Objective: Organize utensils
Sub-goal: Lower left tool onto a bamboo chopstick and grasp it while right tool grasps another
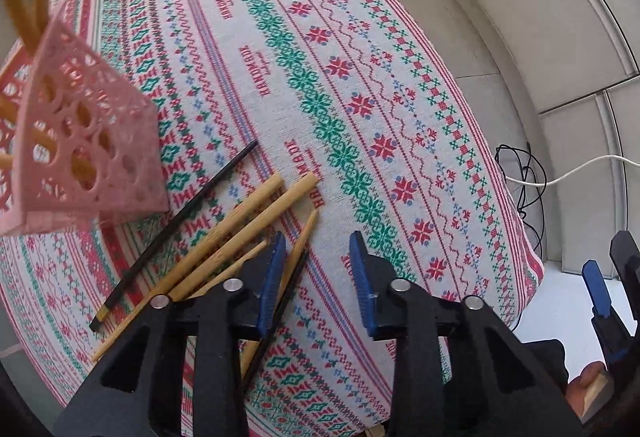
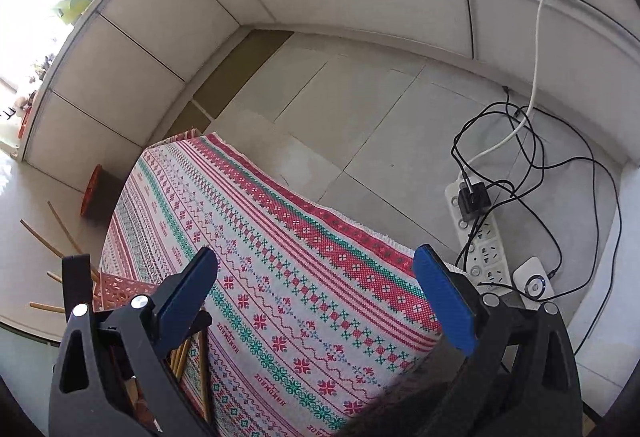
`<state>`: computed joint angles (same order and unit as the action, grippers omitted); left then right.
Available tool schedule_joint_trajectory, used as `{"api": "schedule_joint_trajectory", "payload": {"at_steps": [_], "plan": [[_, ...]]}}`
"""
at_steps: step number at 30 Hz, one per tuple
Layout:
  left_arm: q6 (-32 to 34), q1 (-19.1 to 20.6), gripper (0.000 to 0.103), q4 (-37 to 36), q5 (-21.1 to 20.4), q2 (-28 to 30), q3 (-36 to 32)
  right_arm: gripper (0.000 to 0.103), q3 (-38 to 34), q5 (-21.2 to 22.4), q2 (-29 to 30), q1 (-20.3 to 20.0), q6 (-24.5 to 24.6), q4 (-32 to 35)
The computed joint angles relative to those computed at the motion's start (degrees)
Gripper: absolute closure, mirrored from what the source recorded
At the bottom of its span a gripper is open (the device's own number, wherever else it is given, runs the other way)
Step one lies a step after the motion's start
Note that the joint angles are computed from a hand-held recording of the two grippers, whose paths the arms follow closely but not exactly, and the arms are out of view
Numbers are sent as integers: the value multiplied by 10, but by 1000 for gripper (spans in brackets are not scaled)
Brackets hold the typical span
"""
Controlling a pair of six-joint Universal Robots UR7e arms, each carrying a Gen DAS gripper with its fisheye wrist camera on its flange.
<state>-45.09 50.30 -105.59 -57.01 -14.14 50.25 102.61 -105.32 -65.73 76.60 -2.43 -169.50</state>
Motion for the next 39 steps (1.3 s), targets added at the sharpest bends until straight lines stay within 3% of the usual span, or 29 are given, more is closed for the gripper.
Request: {"api": "schedule_joint_trajectory", "payload": {"at_steps": [6, 10, 15, 20, 24, 26, 30, 34, 36, 37, 38, 39], "plan": [[1, 3, 92, 45, 27, 54, -81, 7, -2, 11, -1, -3, 2, 6], [17, 2, 96, 19, 40, 37, -47, 7, -3, 12, 1, -2, -3, 9], [42, -14, 97, -101, 60, -32, 85, 7, -3, -2, 8, 7, -21, 5], [54, -45, 98, -235, 82, -127, 243, 7, -4, -44, 27, 37, -83, -7], [40, -72, 99, -336, 114, -203, 366, 7, -29, -85, 66, 83, -129, 44], [33, -85, 99, -374, 130, -234, 413, 10, -62, -125, 97, 109, -118, 122], [26, -111, 99, -423, 165, -276, 476, 32, -135, -180, 159, 134, -35, 274], [27, -127, 99, -444, 189, -309, 515, 51, -188, -195, 198, 135, 53, 388], [28, -135, 99, -455, 196, -326, 535, 56, -187, -210, 206, 138, 67, 378], [29, -138, 99, -461, 198, -331, 540, 67, -185, -212, 207, 139, 62, 371], [27, -141, 100, -464, 202, -336, 547, 72, -181, -222, 210, 142, 57, 359], [27, -145, 100, -468, 208, -337, 549, 92, -179, -225, 213, 143, 53, 348]]}}
